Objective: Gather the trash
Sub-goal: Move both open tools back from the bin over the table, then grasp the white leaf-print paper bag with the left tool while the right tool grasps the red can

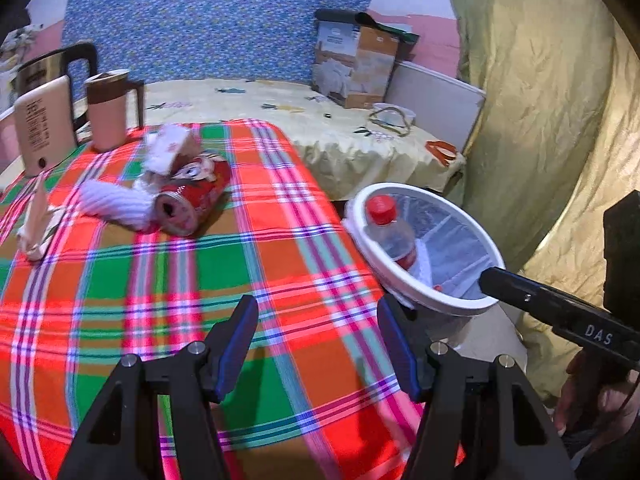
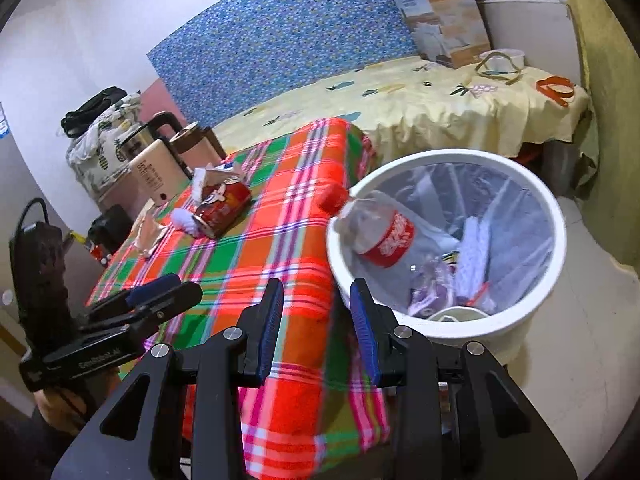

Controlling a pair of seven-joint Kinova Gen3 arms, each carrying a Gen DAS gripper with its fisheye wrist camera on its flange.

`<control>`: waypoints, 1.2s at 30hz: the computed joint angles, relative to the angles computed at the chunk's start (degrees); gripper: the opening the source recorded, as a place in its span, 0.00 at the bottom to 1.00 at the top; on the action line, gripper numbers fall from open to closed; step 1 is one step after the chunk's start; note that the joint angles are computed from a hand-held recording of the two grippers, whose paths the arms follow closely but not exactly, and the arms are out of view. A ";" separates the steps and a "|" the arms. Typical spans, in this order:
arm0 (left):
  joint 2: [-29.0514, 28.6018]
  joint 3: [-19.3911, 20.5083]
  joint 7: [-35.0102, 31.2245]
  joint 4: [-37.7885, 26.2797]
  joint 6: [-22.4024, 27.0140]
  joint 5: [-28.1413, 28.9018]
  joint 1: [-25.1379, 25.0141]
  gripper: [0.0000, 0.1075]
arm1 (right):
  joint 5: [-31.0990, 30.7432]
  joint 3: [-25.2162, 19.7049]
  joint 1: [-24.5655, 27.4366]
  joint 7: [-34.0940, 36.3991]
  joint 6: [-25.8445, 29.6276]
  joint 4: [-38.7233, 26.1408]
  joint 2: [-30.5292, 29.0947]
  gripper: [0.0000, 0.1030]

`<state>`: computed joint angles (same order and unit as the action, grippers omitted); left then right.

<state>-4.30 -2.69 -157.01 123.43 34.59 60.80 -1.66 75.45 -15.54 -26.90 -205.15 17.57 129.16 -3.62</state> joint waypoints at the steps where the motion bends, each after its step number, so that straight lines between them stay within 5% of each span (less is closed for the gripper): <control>1: -0.11 -0.34 -0.14 0.22 -0.15 0.05 -0.30 0.59 | 0.12 0.09 0.02 0.02 -0.54 -0.30 0.34 0.36; 20: 1.22 -3.62 -4.17 0.45 -0.80 1.91 -6.36 0.59 | -17.82 3.80 -5.58 19.40 -0.13 -9.55 7.51 0.37; 26: 2.73 -4.43 -5.30 -1.17 -1.33 2.33 -9.60 0.59 | -25.42 6.22 -7.11 27.94 -2.15 -13.39 10.52 0.55; 36: 7.05 -3.97 -6.87 -6.23 -5.09 3.60 -14.77 0.60 | -40.21 7.27 -6.34 42.74 -2.75 -20.84 16.41 0.56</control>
<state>2.75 -6.66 -163.88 117.21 29.50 64.39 -16.43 35.24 -8.27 -33.24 -162.41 14.82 108.32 12.79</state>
